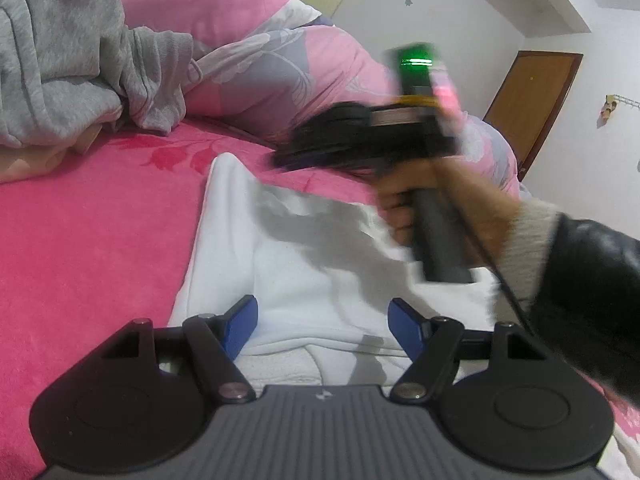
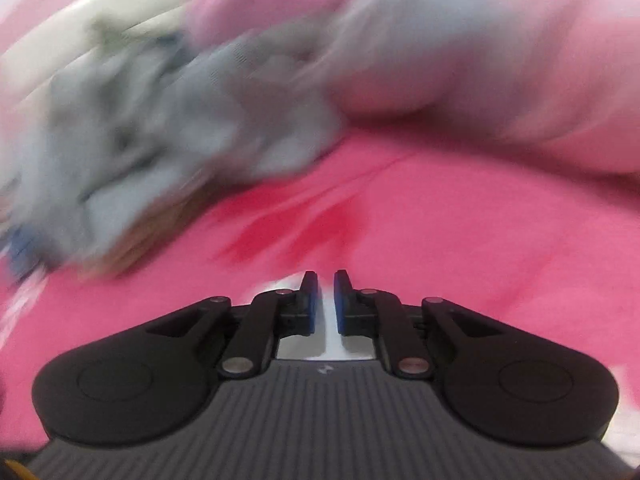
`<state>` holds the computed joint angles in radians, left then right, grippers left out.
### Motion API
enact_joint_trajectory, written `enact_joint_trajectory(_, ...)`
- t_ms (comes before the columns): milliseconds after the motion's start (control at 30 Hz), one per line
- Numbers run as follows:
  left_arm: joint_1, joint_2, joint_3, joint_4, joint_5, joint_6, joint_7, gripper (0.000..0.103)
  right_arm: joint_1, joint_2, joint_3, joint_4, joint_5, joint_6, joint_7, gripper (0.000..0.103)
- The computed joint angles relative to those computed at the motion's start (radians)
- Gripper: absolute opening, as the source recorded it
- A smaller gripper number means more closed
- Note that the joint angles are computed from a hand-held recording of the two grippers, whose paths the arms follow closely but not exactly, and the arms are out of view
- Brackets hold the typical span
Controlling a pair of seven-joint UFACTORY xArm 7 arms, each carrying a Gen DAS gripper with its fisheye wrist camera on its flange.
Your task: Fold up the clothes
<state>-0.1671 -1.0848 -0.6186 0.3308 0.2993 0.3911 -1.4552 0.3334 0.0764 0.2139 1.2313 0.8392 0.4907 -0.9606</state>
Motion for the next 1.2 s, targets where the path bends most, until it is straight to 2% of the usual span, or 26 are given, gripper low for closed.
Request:
enact_joint_trajectory(33, -0.001, -0.001, 0.002, -0.002, 0.0, -0.003, -0.001, 0.073, 0.005, -0.022, -0.023, -0.014, 0.013, -0.032, 0.016, 0.01)
enact_joint_trajectory(67, -0.001, -0.001, 0.002, -0.002, 0.0, -0.002, -0.001, 0.073, -0.032, -0.059, -0.029, -0.032, 0.046, -0.022, 0.015, 0.01)
enact_joint_trajectory(167, -0.003, 0.001, 0.004, 0.001, 0.0, 0.003, 0.002, 0.073, -0.086, -0.234, -0.124, -0.149, 0.071, 0.003, -0.048, 0.01)
enact_joint_trajectory(267, -0.003, 0.006, 0.005, 0.008, 0.001, 0.01, 0.006, 0.073, -0.114, -0.389, -0.233, -0.277, 0.027, 0.059, -0.124, 0.011)
enact_joint_trajectory(333, -0.002, 0.011, 0.005, 0.012, 0.003, 0.012, 0.011, 0.075, -0.131, -0.471, -0.299, -0.351, -0.023, 0.133, -0.155, 0.011)
enact_joint_trajectory(433, -0.003, 0.013, 0.007, 0.012, 0.004, 0.008, 0.013, 0.076, -0.137, -0.551, -0.365, -0.471, -0.05, 0.196, -0.195, 0.011)
enact_joint_trajectory(467, -0.003, 0.012, 0.007, 0.01, 0.004, 0.005, 0.013, 0.076, -0.138, -0.558, -0.375, -0.509, -0.043, 0.186, -0.2, 0.009)
enact_joint_trajectory(533, -0.003, 0.01, 0.01, 0.005, 0.002, -0.004, 0.011, 0.076, -0.161, -0.557, -0.371, -0.581, -0.044, 0.081, -0.198, 0.008)
enact_joint_trajectory(567, -0.002, 0.01, 0.011, 0.004, 0.002, -0.006, 0.012, 0.076, -0.152, -0.555, -0.41, -0.595, -0.001, 0.051, -0.226, 0.0)
enact_joint_trajectory(600, -0.002, 0.01, 0.011, 0.004, 0.002, -0.007, 0.013, 0.077, -0.135, -0.543, -0.472, -0.583, 0.055, 0.062, -0.213, 0.0)
enact_joint_trajectory(633, -0.001, 0.013, 0.011, 0.006, 0.001, -0.007, 0.014, 0.077, -0.159, -0.531, -0.502, -0.558, 0.091, 0.098, -0.158, 0.0)
enact_joint_trajectory(667, -0.001, 0.016, 0.011, 0.007, 0.001, -0.007, 0.016, 0.078, -0.202, -0.54, -0.489, -0.552, 0.09, 0.091, -0.106, 0.004)
enact_joint_trajectory(733, 0.0, 0.023, 0.01, 0.016, 0.002, 0.004, 0.023, 0.078, -0.266, -0.595, -0.448, -0.577, 0.024, 0.016, -0.043, 0.005)
enact_joint_trajectory(767, 0.0, 0.027, 0.009, 0.022, 0.003, 0.011, 0.027, 0.078, -0.286, -0.642, -0.451, -0.592, -0.013, 0.028, -0.016, 0.005)
enact_joint_trajectory(900, 0.0, 0.062, 0.003, 0.069, 0.012, 0.072, 0.056, 0.079, -0.358, -0.902, -0.513, -0.672, -0.133, 0.178, 0.088, 0.005)
enact_joint_trajectory(1000, -0.014, 0.089, 0.0, 0.149, 0.018, 0.187, 0.096, 0.079, -0.437, -1.142, -0.549, -0.751, -0.257, 0.332, 0.141, 0.005)
enact_joint_trajectory(1100, -0.032, 0.091, -0.02, 0.242, 0.029, 0.31, 0.133, 0.08, -0.486, -1.313, -0.588, -0.791, -0.37, 0.482, 0.168, 0.005)
enact_joint_trajectory(1133, -0.034, 0.093, -0.028, 0.274, 0.033, 0.349, 0.147, 0.082, -0.497, -1.369, -0.601, -0.805, -0.402, 0.53, 0.17, 0.006)
enact_joint_trajectory(1200, -0.068, 0.118, -0.048, 0.344, 0.026, 0.428, 0.195, 0.093, -0.522, -1.478, -0.627, -0.826, -0.459, 0.632, 0.171, 0.006)
